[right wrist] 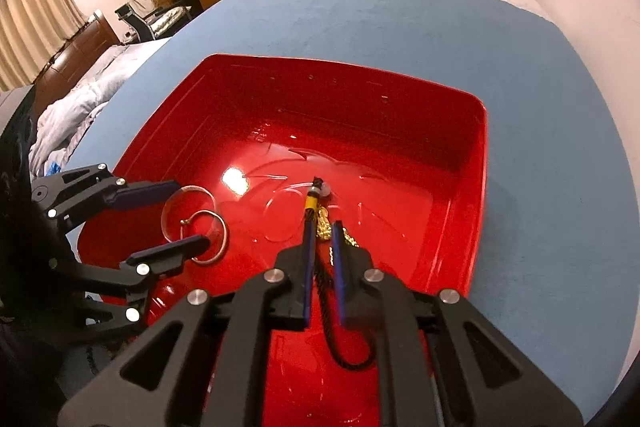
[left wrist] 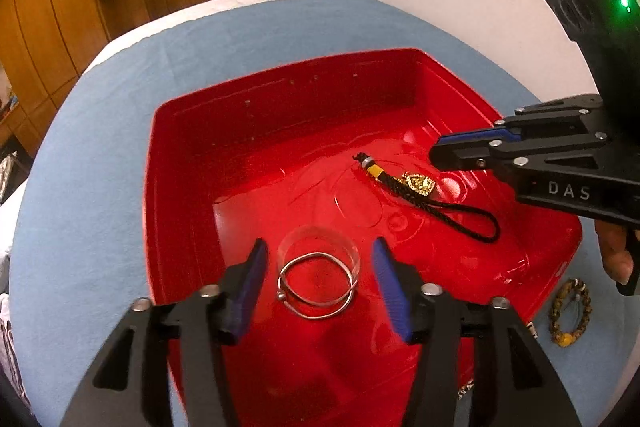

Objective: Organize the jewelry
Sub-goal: 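Lower both held items into the red box and open both tools, then grasp the multicolour bead bracelet with the left tool while the right tool grasps the silver chain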

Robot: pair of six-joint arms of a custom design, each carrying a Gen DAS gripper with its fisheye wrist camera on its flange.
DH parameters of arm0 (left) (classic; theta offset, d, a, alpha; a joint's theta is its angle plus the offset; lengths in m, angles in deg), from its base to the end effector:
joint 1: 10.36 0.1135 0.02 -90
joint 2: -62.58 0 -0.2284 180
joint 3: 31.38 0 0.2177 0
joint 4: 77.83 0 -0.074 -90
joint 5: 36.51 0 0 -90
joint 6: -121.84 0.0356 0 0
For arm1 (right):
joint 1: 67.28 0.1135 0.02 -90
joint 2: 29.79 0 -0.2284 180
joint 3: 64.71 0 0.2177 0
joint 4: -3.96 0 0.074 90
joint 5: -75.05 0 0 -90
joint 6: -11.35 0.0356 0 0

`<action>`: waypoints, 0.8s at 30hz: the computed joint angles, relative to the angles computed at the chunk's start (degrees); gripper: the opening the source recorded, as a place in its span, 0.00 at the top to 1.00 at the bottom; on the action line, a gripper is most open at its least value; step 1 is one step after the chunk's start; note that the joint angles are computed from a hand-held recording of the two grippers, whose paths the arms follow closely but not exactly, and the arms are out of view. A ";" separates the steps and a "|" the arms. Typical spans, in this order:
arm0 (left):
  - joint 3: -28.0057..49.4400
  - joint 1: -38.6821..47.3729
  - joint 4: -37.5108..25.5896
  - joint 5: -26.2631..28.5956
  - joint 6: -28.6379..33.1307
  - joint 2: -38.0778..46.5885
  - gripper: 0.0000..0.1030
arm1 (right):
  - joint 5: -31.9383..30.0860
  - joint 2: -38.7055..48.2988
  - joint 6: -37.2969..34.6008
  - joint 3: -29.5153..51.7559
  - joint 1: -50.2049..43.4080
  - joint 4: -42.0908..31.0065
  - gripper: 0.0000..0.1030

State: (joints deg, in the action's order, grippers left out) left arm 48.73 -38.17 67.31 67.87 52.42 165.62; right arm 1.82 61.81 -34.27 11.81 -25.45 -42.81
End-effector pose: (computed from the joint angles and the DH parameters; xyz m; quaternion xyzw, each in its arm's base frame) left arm 0.2876 -0.1617 0.1594 0.4223 0.8552 -0.1374 0.2671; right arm 0.2211 0.1841 0.1899 0.0568 0.9586 0.0611 0.2723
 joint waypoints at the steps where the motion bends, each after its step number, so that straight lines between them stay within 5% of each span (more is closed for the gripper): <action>1: -0.45 0.19 0.02 0.07 -0.02 -0.88 0.34 | 0.51 -1.63 0.68 -0.73 0.70 -0.40 0.91; 6: -2.69 2.43 -2.09 0.85 0.92 -6.50 0.29 | 6.65 -9.83 6.43 -1.92 9.23 -6.18 0.88; 8: -6.06 4.81 -3.63 2.94 2.30 -12.35 0.29 | 13.02 -12.36 12.63 -1.10 18.33 -11.24 0.77; 10: -12.14 8.65 -5.02 5.20 5.06 -20.99 0.28 | 18.68 -13.05 18.72 -0.26 26.60 -15.35 0.55; 13: -20.21 15.51 -8.18 8.70 10.50 -32.09 0.23 | 25.35 -9.38 32.59 1.32 40.64 -21.03 0.54; 18: -34.39 34.61 -17.79 17.61 26.36 -48.59 0.19 | 27.57 0.64 50.06 2.14 53.01 -21.54 0.54; 24: -42.74 43.12 -16.72 17.14 32.40 -48.79 0.19 | 25.89 9.62 57.41 3.13 56.89 -16.75 0.55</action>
State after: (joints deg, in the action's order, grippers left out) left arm 5.99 4.95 50.59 85.00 84.82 116.83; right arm 27.71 71.43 23.14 14.94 31.45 -59.57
